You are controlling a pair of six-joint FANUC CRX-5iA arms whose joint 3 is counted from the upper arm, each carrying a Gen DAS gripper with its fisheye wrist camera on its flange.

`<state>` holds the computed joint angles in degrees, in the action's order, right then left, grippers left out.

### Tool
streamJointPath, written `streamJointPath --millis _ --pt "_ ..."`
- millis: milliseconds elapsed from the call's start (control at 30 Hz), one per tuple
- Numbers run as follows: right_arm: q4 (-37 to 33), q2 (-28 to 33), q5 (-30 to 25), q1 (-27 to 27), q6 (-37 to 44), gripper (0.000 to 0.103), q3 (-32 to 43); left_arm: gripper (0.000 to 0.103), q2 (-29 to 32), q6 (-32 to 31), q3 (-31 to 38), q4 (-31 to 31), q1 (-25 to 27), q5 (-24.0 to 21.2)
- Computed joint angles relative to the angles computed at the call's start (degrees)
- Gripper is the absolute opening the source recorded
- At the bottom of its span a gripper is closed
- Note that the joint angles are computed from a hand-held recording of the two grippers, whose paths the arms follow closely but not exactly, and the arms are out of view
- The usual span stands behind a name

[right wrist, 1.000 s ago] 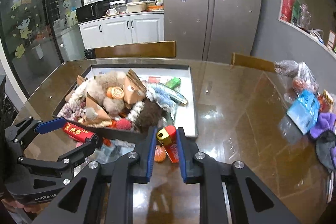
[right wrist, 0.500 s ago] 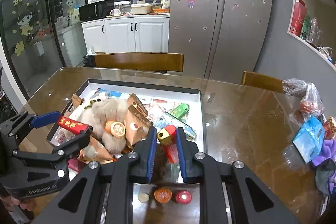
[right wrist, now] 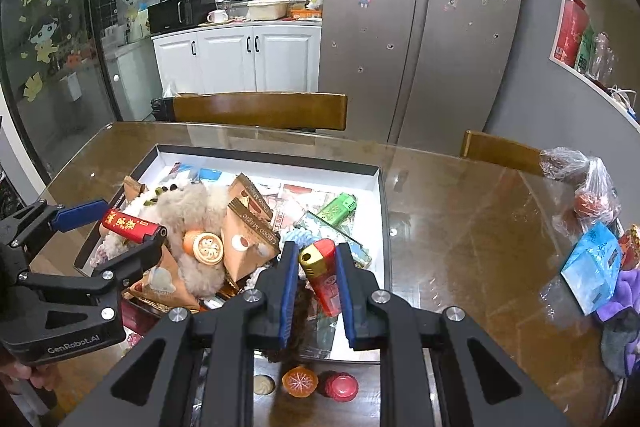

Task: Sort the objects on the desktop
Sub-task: 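Carry both lighters over the black box and open both tools, then withdraw both open tools from the black box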

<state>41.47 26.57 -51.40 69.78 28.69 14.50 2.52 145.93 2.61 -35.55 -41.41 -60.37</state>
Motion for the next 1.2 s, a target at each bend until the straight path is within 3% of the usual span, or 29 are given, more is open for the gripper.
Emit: streamJointPath --millis 267,333,400,467,500,600,1200 --pt "-0.37 0.33 0.03 0.08 0.5 0.019 0.39 0.081 -0.37 1.41 -0.25 0.17 0.62 -1.22" --pt "-0.65 -0.13 1.42 -0.11 -0.02 0.02 -0.13 0.086 -0.5 0.43 -0.57 2.06 1.69 -1.2" --pt "1.25 -0.78 2.51 -0.2 -2.32 0.037 -1.55 0.098 -0.57 0.71 -0.57 2.33 2.03 -2.07" --pt "2.73 -1.71 3.97 -0.29 -4.06 0.076 -3.0 0.098 -0.38 3.19 0.43 -1.02 0.44 -4.73" --pt "4.37 -2.44 4.9 -0.3 -5.91 0.081 -4.23 0.1 -0.42 3.45 0.66 -1.66 0.13 -5.34" --pt "6.82 -3.13 5.11 -0.09 -7.93 0.082 -5.18 0.103 -1.26 4.16 0.56 -2.7 -0.29 -5.88" --pt "5.32 -4.17 5.7 0.02 -8.22 0.083 -5.09 0.103 -5.45 5.68 -1.57 -3.24 0.3 -5.9"
